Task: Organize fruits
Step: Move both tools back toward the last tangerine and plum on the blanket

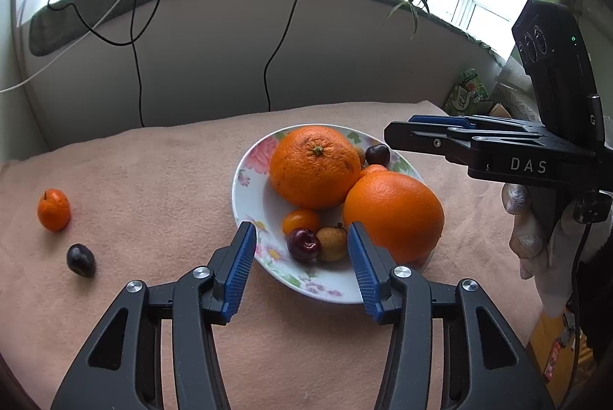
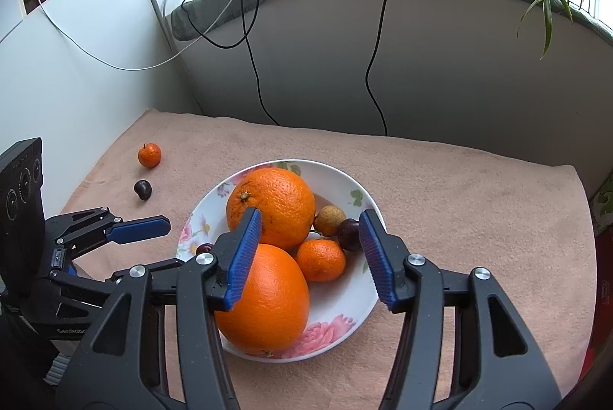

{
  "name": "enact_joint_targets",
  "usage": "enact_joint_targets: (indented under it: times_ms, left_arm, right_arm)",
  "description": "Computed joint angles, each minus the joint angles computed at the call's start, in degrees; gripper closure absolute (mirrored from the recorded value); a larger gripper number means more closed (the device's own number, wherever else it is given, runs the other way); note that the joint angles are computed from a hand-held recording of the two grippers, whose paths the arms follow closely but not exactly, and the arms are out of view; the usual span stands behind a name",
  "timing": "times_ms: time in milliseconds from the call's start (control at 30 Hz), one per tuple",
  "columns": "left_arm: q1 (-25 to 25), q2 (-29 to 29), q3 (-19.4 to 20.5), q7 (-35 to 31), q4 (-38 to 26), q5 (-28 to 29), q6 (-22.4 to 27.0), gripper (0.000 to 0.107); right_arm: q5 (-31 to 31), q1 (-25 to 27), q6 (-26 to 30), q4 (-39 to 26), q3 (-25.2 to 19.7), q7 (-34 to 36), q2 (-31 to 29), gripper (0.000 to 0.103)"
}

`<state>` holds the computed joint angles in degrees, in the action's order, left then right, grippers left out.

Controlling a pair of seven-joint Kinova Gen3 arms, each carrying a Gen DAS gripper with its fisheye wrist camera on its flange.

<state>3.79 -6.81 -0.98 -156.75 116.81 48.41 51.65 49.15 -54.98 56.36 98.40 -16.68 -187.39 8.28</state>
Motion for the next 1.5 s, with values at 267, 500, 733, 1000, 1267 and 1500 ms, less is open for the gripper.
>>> enact_joint_targets:
  times_ms: [267, 500, 733, 1000, 1267, 1500]
  left_arm:
    - [-0.9, -0.7, -0.8, 0.1, 0.0, -0.4, -0.9, 0.037]
    - [-1.6, -0.9, -1.6, 0.7, -0.1, -1.7, -1.9, 0.031]
    - [-2.8, -0.6, -2.9, -0.2, -0.5, -1.7, -2.2, 0.031]
    - [-6.0, 0.9, -4.3, -2.1, -1.7, -0.6, -1.0, 0.031]
    - [-9.5, 2.8, -4.7, -3.3, -3.2, 0.0, -0.2, 0.031]
    - [-11.9, 4.1, -4.7, -3.7, -4.3, 0.0, 0.0, 0.031]
  right_arm:
    - [1.4, -2.3, 3.6, -3.9, 0.3, 0.2, 2.2, 0.023]
    - [1.2, -3.9, 4.8, -7.2, 1.4, 2.0, 4.0, 0.022]
    - [1.6, -5.4, 4.5, -9.0, 2.5, 1.8, 5.3, 0.021]
    - [1.6, -6.5, 2.8, -11.8, 3.8, 3.2, 7.6, 0.021]
    - [0.8, -7.6, 0.3, -15.3, 6.0, 6.1, 10.3, 0.021]
    - [-0.3, -8.3, -1.4, -17.8, 7.7, 8.5, 12.1, 0.021]
